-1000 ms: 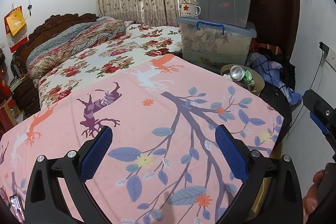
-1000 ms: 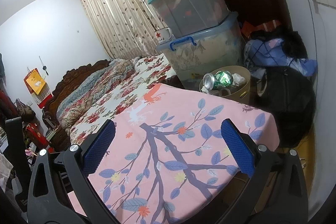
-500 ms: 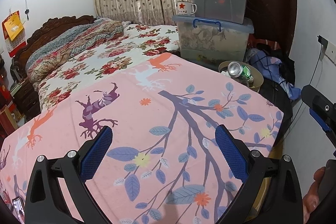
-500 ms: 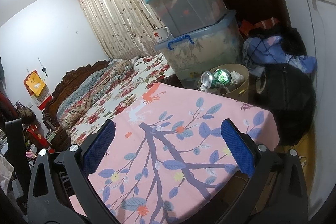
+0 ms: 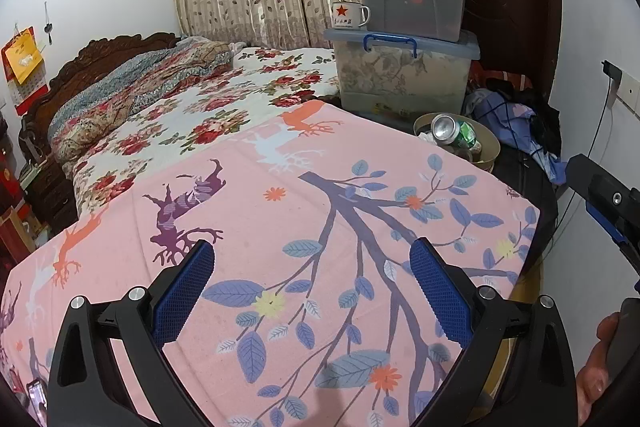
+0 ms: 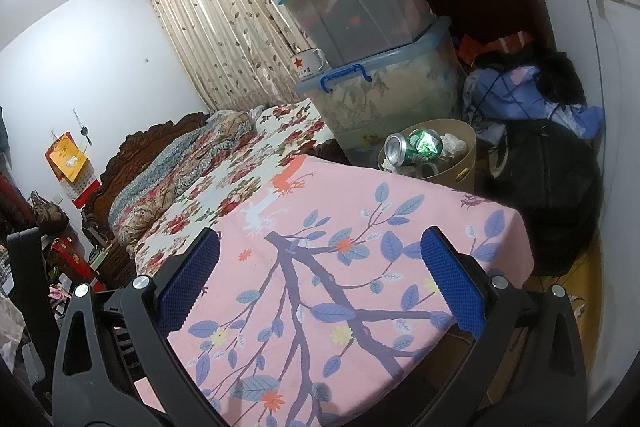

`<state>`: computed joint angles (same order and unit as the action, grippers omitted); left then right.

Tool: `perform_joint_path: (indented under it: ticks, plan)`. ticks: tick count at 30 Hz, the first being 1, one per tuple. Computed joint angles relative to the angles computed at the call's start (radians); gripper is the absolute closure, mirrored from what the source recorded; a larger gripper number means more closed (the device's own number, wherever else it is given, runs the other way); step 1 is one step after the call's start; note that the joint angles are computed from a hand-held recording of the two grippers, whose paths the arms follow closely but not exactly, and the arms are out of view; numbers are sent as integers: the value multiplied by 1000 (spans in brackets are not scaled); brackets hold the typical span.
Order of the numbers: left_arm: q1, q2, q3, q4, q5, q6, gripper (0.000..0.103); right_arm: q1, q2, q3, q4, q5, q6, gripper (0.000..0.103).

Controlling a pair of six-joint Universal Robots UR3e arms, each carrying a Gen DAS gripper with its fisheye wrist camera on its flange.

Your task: Collect trash

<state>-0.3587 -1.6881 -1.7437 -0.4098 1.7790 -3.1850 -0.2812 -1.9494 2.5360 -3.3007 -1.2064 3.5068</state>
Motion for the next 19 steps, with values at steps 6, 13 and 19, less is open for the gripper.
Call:
perform_joint_path:
  ticks: [6,13,19]
  plan:
    - [-6,-8,-2,21,17,14,9,5,5,0,-5,-5,2,3]
    - [-4,-4,-1,24,2,33,9,7,7,-4,-4,-6,2,3]
    - [3,1,-6,25,-9,37,9,7,8,-4,-2,-7,3,3]
